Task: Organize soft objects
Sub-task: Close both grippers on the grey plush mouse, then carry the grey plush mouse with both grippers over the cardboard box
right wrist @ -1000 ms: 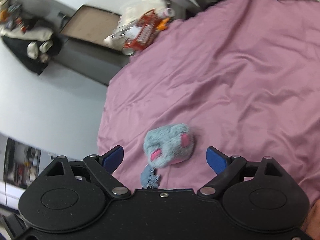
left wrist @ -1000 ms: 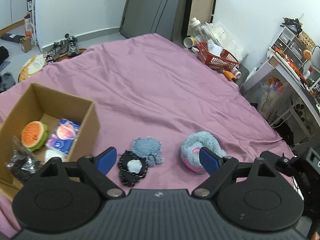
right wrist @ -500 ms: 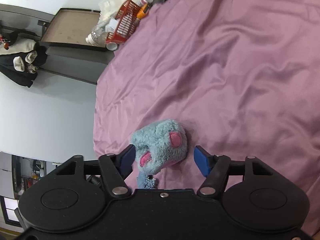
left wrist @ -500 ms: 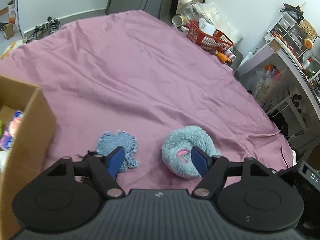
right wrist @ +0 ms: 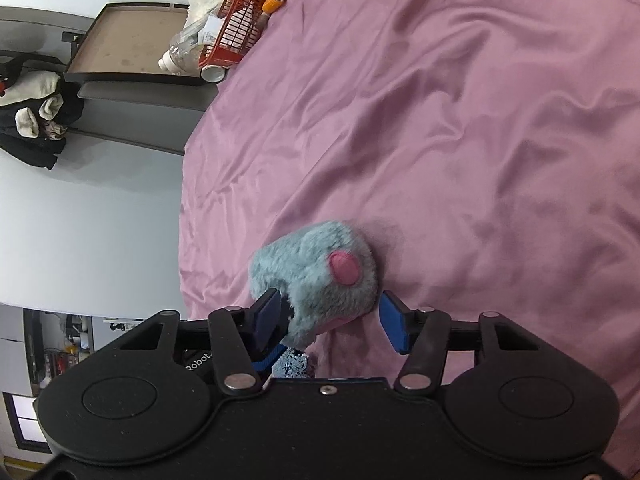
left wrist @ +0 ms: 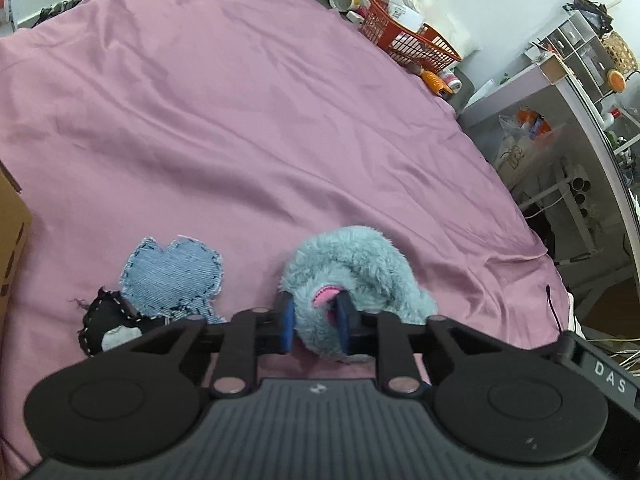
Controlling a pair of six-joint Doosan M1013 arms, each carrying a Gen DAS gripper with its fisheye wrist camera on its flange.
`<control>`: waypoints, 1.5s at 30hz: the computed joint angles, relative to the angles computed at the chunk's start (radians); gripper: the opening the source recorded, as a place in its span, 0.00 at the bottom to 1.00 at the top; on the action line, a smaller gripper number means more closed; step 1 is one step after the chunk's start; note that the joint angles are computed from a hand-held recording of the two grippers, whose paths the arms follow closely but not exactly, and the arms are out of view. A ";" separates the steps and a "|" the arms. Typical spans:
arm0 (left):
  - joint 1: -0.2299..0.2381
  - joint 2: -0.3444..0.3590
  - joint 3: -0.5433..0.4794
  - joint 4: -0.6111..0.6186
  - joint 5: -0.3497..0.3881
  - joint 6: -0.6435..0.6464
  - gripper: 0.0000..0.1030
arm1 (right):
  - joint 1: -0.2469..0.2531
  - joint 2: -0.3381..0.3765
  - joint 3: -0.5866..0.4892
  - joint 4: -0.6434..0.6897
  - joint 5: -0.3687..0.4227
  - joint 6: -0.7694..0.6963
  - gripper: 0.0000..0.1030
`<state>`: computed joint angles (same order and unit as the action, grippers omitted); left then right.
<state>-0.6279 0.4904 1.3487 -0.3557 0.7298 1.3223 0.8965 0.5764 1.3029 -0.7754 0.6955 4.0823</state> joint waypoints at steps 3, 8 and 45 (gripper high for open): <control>-0.002 -0.005 0.008 -0.019 -0.014 0.027 0.14 | 0.001 0.001 -0.001 -0.004 -0.006 -0.003 0.49; -0.002 -0.018 0.021 -0.042 -0.020 0.042 0.13 | 0.006 -0.001 0.000 -0.017 0.013 0.013 0.46; 0.078 -0.274 0.226 0.182 -0.166 -0.198 0.12 | 0.055 0.102 -0.259 0.013 -0.121 -0.430 0.24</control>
<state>-0.5495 0.2166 1.5744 -0.1734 0.5635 1.1244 0.9517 0.6785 1.0439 -0.7625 0.5747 3.6525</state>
